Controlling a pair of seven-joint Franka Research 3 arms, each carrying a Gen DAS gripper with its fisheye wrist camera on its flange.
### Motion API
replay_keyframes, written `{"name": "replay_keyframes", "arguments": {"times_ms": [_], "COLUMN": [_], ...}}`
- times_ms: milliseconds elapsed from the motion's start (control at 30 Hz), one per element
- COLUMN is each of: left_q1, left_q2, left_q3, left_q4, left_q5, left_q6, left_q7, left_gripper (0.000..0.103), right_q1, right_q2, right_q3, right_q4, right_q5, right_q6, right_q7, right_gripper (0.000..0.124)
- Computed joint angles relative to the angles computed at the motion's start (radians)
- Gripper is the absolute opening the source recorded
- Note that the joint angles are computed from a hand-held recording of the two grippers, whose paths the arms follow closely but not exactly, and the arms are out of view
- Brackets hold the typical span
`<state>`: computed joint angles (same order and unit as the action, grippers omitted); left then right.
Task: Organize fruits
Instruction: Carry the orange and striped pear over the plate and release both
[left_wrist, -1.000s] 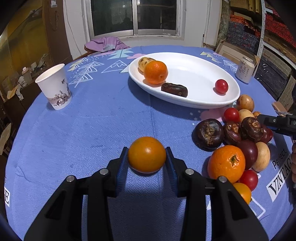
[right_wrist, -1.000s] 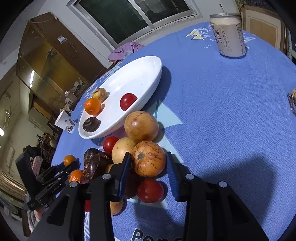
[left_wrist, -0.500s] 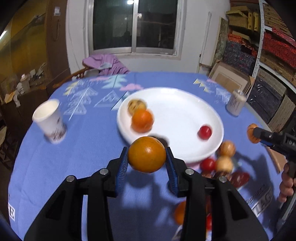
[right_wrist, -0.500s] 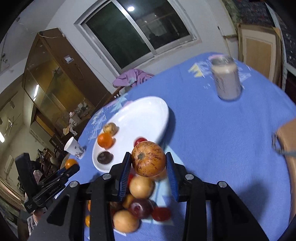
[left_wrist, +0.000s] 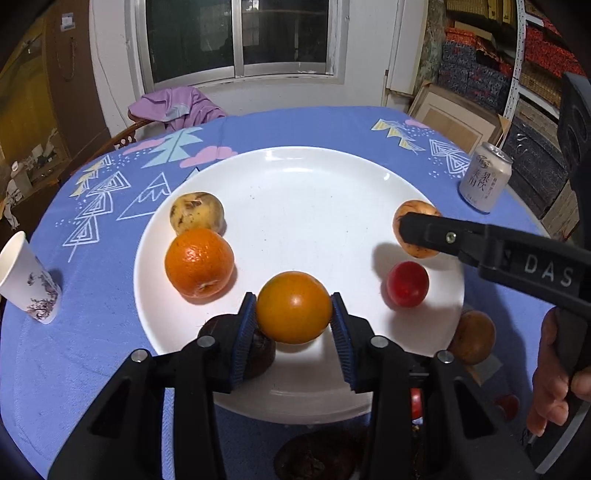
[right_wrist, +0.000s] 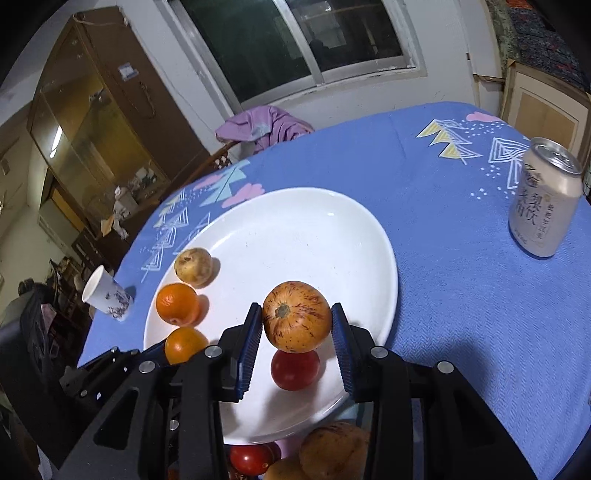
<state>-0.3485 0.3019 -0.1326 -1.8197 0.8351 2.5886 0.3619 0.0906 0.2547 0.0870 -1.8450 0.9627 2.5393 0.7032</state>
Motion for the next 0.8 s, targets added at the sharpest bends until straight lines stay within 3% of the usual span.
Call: {"name": "replay_keyframes", "arguments": {"times_ms": [67, 233, 367, 567, 633, 800], "left_q1": [-0.005, -0.002, 0.002, 0.057, 0.068, 0.07], "left_q2": [-0.007, -0.066, -0.183, -0.38, -0.417, -0.476], "left_q3": [0.007, 0.007, 0.0, -0.079, -0.113, -0.178], "left_q4": [-0.007, -0.062, -0.173, -0.41, -0.463, -0.544], "left_q5": [0.023, 0.074, 0.199, 0.258, 0.253, 0.277], "left_q6": [0.006, 0.026, -0.001, -0.017, -0.03, -0.011], "left_q7": [-0.024, -0.097, -0.28, -0.45, -0.465, -0.49], "left_gripper": [0.064, 0.069, 0.091, 0.092, 0.092, 0.094], "right_q1": [-0.006, -0.039, -0.045, -0.03, -0.033, -0.074], "right_q2": [-0.003, -0.084, -0.204, -0.329, -0.328, -0.29], "right_q3": [0.0, -0.006, -0.047, -0.126, -0.144, -0.184], "right_q4": [-0.004, -0.057, -0.16, -0.334, -0.358, -0.344], "right_q5": [0.017, 0.14, 0.288, 0.399, 0.369, 0.355], "right_q6": [-0.002, -0.039, -0.047, -0.021, -0.024, -0.161], "right_q7": [-0.002, -0.097, -0.224, -0.375, -0.337, -0.197], "right_gripper": [0.048, 0.052, 0.071, 0.08, 0.082, 0.085]}}
